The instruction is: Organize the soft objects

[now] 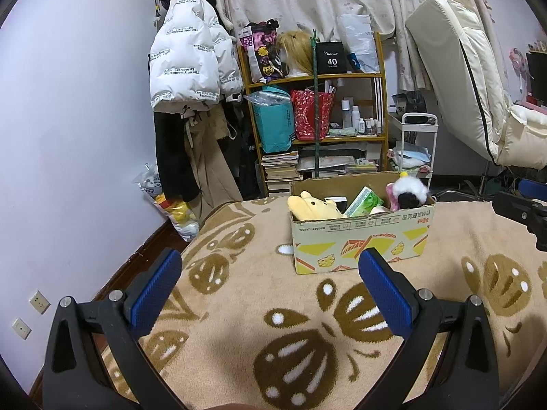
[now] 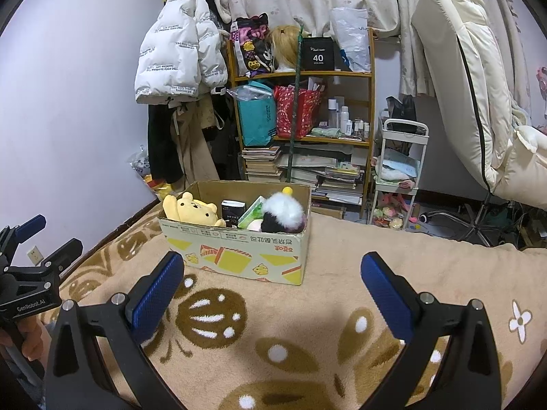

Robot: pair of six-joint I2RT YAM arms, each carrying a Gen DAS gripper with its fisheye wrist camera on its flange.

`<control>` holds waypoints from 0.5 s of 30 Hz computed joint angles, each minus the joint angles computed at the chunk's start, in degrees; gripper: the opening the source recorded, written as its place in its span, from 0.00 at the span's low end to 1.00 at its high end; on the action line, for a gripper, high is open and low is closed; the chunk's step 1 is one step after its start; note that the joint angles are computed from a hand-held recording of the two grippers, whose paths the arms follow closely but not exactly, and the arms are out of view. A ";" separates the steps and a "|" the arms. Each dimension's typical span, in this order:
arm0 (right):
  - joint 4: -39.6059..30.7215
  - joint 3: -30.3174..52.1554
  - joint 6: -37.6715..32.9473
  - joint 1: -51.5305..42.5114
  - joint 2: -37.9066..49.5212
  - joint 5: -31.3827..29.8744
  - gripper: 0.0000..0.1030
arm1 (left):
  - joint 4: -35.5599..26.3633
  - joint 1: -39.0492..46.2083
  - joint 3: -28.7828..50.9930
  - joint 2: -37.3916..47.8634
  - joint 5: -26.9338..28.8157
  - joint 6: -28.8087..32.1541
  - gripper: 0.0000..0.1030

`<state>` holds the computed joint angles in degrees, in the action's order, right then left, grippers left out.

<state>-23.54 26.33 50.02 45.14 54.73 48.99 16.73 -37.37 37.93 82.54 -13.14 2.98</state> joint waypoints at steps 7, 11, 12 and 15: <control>-0.08 -0.03 -0.21 -0.07 -0.23 -0.03 1.00 | 0.13 0.16 0.00 0.17 0.04 -0.05 0.99; -0.20 -0.07 -0.35 -0.23 -0.37 -0.21 1.00 | 0.01 0.15 0.22 0.47 0.04 -0.09 0.99; -0.24 -0.10 -0.36 -0.21 -0.42 -0.20 1.00 | 0.01 0.13 0.15 0.37 0.05 -0.11 0.99; -0.22 -0.01 -0.35 -0.21 -0.37 -0.22 1.00 | -0.01 0.15 0.25 0.48 0.03 -0.12 0.99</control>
<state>-23.76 26.32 49.67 44.93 54.36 48.76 16.72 -37.21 38.18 83.02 -13.11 2.87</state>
